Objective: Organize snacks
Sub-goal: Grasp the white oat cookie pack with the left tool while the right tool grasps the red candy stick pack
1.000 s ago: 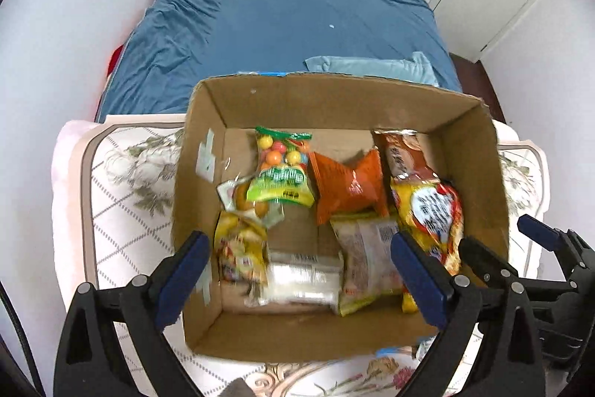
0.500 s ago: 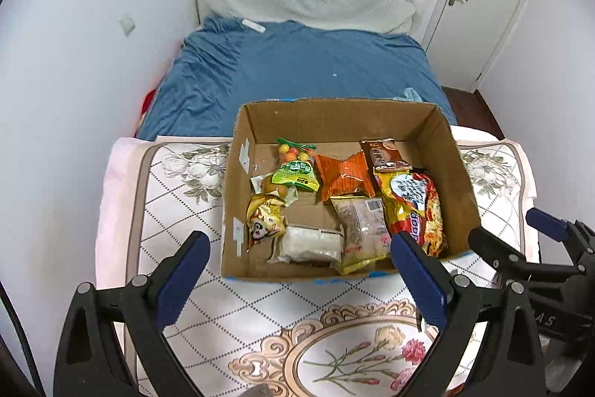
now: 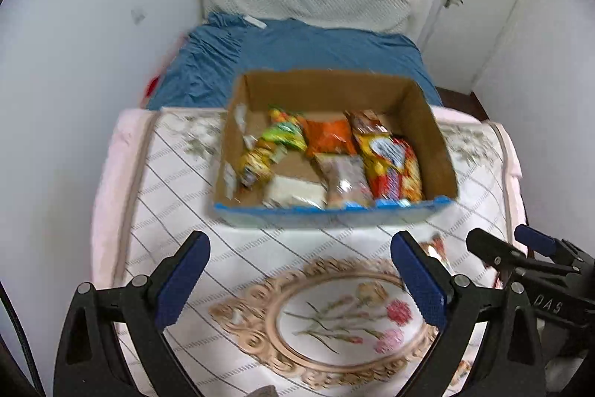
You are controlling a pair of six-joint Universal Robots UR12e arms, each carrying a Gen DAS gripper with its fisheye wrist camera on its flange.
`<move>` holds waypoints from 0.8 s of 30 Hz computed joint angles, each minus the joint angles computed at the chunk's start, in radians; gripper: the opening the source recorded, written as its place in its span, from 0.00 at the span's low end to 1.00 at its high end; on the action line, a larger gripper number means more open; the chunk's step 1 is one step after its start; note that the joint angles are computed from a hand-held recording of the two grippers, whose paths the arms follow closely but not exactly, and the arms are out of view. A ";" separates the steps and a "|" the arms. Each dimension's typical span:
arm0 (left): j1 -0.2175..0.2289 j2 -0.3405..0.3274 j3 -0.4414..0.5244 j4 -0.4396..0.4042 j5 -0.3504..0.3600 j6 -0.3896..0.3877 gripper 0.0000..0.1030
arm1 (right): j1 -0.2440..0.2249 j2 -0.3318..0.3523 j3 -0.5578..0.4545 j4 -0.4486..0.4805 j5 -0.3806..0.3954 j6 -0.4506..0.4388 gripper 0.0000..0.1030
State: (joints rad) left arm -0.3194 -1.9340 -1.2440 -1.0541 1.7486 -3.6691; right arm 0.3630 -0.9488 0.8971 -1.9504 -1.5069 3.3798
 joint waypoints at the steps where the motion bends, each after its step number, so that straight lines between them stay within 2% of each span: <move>1: -0.004 -0.007 0.008 -0.009 -0.014 -0.002 0.97 | -0.013 -0.020 0.034 -0.004 0.010 0.025 0.97; 5: -0.023 -0.052 0.053 -0.049 -0.101 -0.001 0.97 | -0.053 -0.073 0.125 -0.013 -0.015 0.085 0.97; 8: -0.036 -0.117 0.126 -0.118 -0.197 0.018 0.97 | -0.091 -0.106 0.186 0.001 -0.034 0.130 0.97; 11: -0.052 -0.182 0.195 -0.184 -0.243 0.047 0.97 | -0.126 -0.126 0.236 0.018 -0.054 0.168 0.97; 13: -0.070 -0.230 0.250 -0.215 -0.245 0.133 0.97 | -0.150 -0.135 0.267 0.031 -0.054 0.184 0.97; 15: -0.089 -0.275 0.308 -0.258 -0.226 0.254 0.97 | -0.172 -0.136 0.285 0.055 -0.035 0.195 0.97; 20: -0.127 -0.382 0.448 -0.363 -0.134 0.534 0.97 | -0.202 -0.121 0.304 0.115 -0.019 0.168 0.97; 24: -0.146 -0.442 0.527 -0.414 -0.083 0.693 0.97 | -0.221 -0.102 0.313 0.144 0.011 0.181 0.97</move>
